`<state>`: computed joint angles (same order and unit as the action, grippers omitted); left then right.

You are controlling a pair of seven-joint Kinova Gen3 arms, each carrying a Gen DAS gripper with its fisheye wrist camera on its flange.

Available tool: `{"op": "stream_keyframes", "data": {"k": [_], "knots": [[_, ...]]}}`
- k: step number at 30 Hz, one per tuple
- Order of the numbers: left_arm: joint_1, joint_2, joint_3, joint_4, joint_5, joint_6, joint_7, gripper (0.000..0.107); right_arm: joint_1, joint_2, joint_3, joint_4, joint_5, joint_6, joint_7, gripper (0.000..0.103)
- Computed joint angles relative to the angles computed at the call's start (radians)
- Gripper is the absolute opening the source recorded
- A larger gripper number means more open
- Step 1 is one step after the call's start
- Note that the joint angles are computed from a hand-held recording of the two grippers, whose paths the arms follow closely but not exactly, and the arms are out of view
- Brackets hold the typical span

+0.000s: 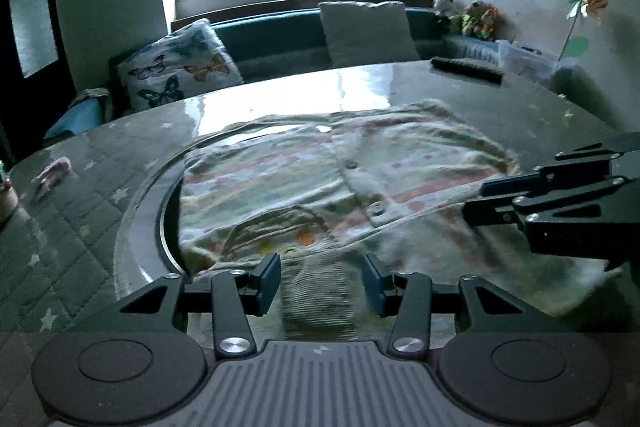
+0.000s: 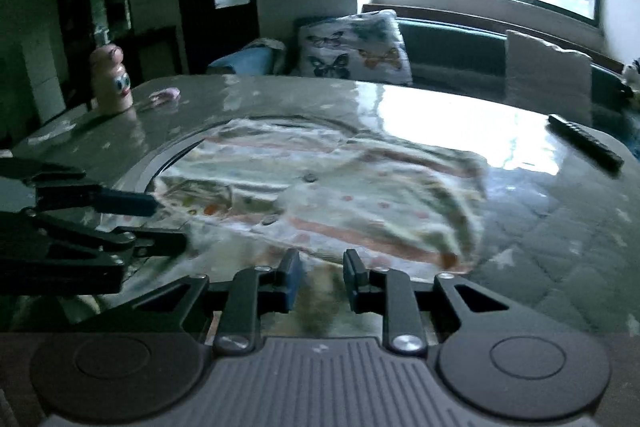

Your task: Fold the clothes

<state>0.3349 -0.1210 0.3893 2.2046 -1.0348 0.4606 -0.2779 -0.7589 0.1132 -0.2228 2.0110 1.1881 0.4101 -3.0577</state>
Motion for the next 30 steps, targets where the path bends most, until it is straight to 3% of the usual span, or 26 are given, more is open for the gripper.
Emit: {"op": "stream_keyframes", "data": {"k": [7, 17, 20, 26, 30], "knots": [[-0.018, -0.024, -0.005, 0.019, 0.025, -0.005, -0.022, 0.049, -0.002, -0.003, 0.006, 0.008, -0.018, 0.051, -0.017, 0.023], [-0.067, -0.113, 0.063, 0.071, 0.134, -0.029, -0.135, 0.049, 0.036, -0.111, -0.073, 0.09, -0.15, 0.018, 0.104, 0.025], [-0.095, -0.147, 0.1, 0.096, 0.16, -0.031, -0.15, 0.049, 0.034, -0.134, -0.109, 0.113, -0.151, 0.052, 0.082, 0.031], [-0.13, -0.207, 0.148, 0.123, 0.251, -0.029, -0.217, 0.049, 0.029, -0.17, -0.171, 0.154, -0.162, 0.118, 0.035, 0.031], [-0.125, -0.259, 0.141, 0.133, 0.327, -0.017, -0.3, 0.049, 0.035, -0.201, -0.197, 0.172, -0.154, 0.137, 0.0, 0.031]]}}
